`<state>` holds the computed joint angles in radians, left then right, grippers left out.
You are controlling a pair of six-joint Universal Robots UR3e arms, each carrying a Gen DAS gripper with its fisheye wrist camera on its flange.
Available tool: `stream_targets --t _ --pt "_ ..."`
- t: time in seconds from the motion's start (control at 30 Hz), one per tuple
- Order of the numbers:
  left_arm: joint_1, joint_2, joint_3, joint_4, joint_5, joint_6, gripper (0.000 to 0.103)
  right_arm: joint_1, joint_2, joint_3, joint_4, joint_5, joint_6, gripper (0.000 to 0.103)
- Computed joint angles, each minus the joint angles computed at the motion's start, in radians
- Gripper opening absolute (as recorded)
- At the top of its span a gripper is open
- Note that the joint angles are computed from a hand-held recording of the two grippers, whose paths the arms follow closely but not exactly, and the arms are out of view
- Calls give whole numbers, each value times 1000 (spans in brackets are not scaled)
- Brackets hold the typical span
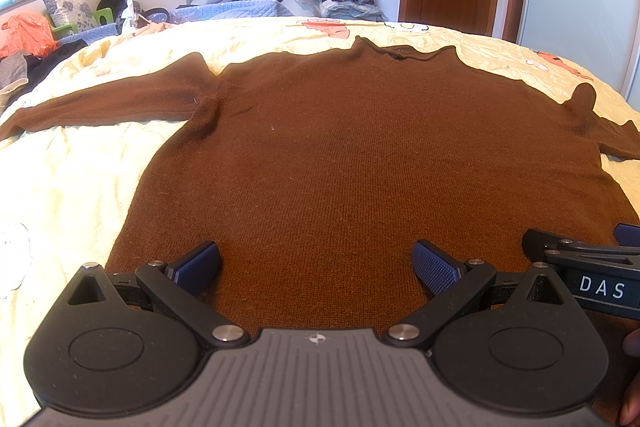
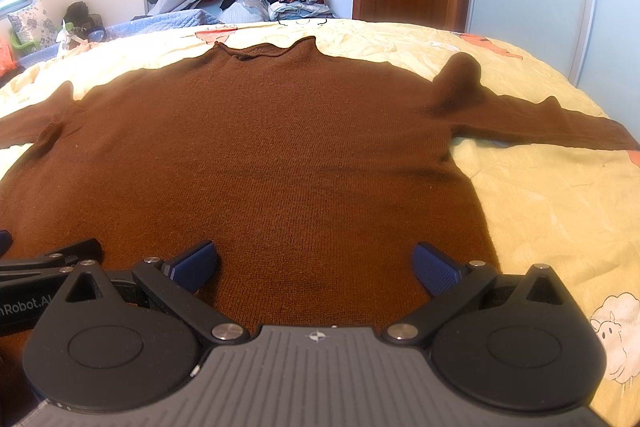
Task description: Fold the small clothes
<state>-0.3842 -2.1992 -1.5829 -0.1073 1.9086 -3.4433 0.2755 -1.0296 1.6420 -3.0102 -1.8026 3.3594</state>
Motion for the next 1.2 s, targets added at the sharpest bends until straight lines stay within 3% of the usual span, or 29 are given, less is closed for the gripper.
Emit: stream_targets --t 0.7,0.73,0.8,0.9,1.0,1.1,1.2 --pt "1 0 0 -1 -2 1 103 -3 -5 3 3 6 -4 103" --pt "1 1 -1 0 -3 1 103 -19 -23 18 5 37 -24 103" --pt "2 1 -4 3 -5 3 103 -118 -104 93 -9 205 -85 103" --pt "5 3 -8 8 -10 3 103 -330 -222 249 -153 424 -45 103" --pt "5 3 -9 8 -11 4 103 -614 -283 292 -195 614 5 103" --pt "6 3 -8 8 -11 4 103 -893 -224 177 -115 781 104 103" --pt "6 3 -8 7 -10 4 103 -1054 -77 -61 68 820 255 89"
